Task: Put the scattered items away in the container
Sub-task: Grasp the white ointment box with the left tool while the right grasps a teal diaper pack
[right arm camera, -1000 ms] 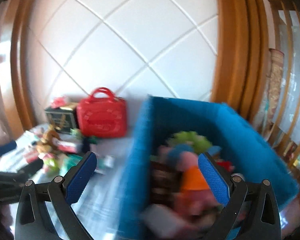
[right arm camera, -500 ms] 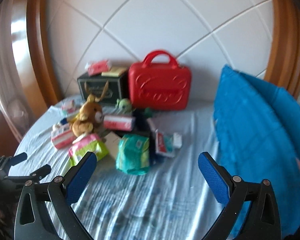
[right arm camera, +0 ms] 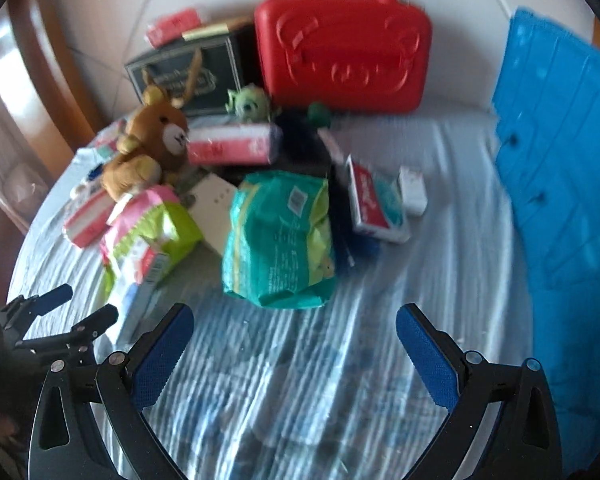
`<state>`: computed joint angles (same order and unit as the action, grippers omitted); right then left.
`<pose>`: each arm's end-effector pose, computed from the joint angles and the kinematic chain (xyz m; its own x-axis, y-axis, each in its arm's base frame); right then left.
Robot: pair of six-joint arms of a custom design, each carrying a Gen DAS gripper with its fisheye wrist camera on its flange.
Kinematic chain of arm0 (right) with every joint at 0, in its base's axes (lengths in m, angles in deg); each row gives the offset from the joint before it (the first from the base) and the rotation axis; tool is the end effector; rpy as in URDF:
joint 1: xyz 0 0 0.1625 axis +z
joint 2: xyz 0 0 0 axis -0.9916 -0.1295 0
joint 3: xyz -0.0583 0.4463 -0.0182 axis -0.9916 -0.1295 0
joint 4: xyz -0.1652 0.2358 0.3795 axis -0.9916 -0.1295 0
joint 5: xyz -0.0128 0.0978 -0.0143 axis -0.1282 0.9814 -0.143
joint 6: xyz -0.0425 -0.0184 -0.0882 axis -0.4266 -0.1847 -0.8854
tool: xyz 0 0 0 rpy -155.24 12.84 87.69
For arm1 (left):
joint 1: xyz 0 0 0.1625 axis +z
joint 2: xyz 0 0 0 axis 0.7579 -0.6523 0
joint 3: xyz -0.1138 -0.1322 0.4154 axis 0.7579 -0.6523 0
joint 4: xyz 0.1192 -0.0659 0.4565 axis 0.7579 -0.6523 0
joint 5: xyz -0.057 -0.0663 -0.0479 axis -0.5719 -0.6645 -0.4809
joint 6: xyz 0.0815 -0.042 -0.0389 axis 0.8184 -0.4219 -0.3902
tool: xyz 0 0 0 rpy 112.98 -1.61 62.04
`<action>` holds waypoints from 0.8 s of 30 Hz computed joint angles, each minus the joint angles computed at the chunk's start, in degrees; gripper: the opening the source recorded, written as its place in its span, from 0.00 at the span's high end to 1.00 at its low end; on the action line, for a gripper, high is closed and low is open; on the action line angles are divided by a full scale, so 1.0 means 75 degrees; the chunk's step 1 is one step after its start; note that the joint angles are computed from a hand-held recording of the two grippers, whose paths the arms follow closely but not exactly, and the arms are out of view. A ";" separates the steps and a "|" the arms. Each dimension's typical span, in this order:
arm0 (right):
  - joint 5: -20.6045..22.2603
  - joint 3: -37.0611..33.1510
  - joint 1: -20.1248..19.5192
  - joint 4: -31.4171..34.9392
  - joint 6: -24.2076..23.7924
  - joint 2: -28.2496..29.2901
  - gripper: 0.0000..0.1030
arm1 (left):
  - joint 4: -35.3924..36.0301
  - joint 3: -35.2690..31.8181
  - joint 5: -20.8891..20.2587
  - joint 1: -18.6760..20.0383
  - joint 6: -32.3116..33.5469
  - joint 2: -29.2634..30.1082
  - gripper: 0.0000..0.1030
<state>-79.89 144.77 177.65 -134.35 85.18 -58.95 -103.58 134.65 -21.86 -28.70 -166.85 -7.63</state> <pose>0.1206 -0.7516 0.3309 -0.6443 0.5385 0.5430 -0.0024 0.7086 -0.7056 -0.3992 -0.3631 0.2204 -0.6155 -0.4589 -0.6407 0.0563 0.7853 -0.6166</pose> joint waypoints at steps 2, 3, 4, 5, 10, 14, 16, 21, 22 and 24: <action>0.0144 -0.0198 -0.0138 0.0244 0.0081 0.0119 0.00 | -0.0338 0.0135 -0.0029 0.0206 0.0246 -0.0031 0.20; 0.0206 -0.0317 -0.0204 0.0356 0.0088 0.0192 0.00 | -0.0500 0.0200 -0.0051 0.0296 0.0366 -0.0043 0.20; 0.0274 -0.0445 -0.0270 0.0464 0.0102 0.0270 0.00 | -0.0642 0.0252 -0.0081 0.0383 0.0490 -0.0042 0.20; 0.0357 -0.0576 -0.0338 0.0566 0.0117 0.0349 0.00 | -0.0784 0.0302 -0.0122 0.0465 0.0617 -0.0036 0.21; 0.0748 -0.1305 -0.0680 0.1091 0.0149 0.0777 0.00 | -0.1142 0.0391 -0.0133 0.0794 0.1014 0.0039 0.32; 0.1043 -0.1721 -0.0909 0.1448 0.0245 0.1043 0.00 | -0.0847 0.0303 0.0038 0.0862 0.0822 0.0142 0.36; 0.1348 -0.1779 -0.1028 0.1411 0.0277 0.1083 0.00 | -0.0696 0.0243 0.0087 0.0886 0.0758 0.0223 0.36; 0.1472 -0.1750 -0.1056 0.1251 0.0294 0.1070 0.04 | -0.0156 0.0054 0.0079 0.0857 0.0331 0.0394 0.52; 0.1409 -0.1744 -0.1022 0.1221 0.0227 0.1084 0.13 | -0.0215 0.0093 0.0084 0.0824 0.0323 0.0341 0.54; 0.1268 -0.1713 -0.0944 0.1224 0.0185 0.1095 0.17 | -0.0471 0.0224 0.0071 0.0727 0.0355 0.0189 0.57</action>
